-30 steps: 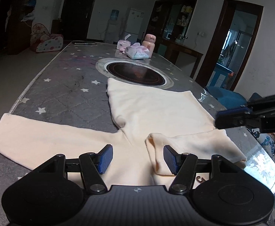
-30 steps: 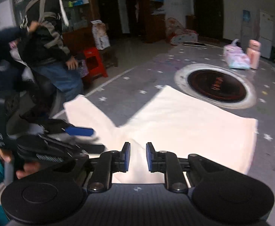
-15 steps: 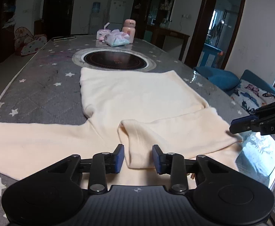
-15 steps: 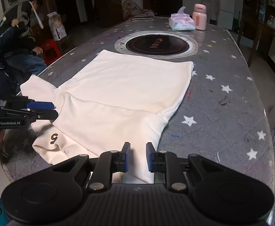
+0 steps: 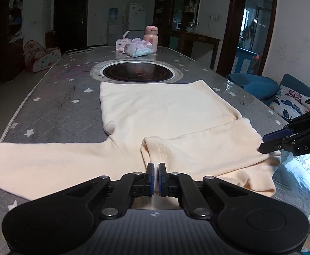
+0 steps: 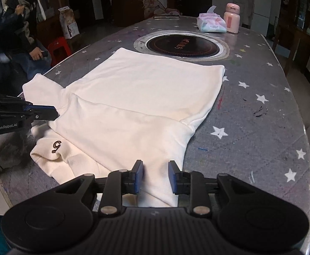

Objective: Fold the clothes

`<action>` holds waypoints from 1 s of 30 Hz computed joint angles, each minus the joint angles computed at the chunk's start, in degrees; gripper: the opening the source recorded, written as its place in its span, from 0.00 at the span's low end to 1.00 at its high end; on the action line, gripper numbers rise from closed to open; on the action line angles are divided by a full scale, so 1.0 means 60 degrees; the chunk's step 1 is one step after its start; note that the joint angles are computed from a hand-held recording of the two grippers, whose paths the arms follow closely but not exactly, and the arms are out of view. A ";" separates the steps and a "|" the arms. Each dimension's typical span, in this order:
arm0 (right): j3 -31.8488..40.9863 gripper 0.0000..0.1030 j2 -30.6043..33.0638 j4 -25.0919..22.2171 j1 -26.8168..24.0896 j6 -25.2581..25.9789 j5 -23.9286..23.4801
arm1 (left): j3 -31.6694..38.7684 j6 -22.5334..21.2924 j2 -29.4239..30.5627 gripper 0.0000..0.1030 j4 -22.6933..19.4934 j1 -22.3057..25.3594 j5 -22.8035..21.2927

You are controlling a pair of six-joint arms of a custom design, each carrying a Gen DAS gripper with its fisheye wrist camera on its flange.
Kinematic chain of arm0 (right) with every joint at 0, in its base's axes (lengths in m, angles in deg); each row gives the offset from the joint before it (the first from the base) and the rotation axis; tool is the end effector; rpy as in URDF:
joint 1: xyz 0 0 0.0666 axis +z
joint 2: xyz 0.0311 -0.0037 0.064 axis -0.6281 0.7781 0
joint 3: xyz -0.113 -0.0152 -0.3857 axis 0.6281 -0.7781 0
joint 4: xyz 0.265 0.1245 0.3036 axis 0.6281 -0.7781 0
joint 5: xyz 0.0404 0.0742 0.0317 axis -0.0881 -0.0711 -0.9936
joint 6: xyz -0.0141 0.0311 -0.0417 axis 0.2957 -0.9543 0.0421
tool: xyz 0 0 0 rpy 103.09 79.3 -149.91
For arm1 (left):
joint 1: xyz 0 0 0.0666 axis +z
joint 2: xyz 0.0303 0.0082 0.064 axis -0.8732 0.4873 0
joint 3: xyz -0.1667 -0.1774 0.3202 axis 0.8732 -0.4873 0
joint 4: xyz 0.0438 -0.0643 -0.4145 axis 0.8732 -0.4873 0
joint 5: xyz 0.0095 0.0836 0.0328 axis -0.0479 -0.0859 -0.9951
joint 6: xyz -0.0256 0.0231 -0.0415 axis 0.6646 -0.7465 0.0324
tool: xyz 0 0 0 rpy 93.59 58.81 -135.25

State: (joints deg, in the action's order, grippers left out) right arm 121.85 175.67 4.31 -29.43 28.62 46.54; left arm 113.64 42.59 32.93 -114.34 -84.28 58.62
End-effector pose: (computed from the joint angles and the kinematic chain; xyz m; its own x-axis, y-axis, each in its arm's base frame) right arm 0.5529 0.1052 0.3834 -0.5995 -0.4869 -0.6353 -0.6607 0.7490 0.0494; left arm 0.4480 -0.1867 0.3574 -0.6252 -0.0365 -0.7796 0.0618 0.9935 -0.0961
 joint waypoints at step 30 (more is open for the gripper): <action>0.0623 0.26 0.0629 0.0735 0.0486 0.0105 0.0141 | 0.0959 0.0546 0.1008 0.05 -0.0286 0.0338 0.0714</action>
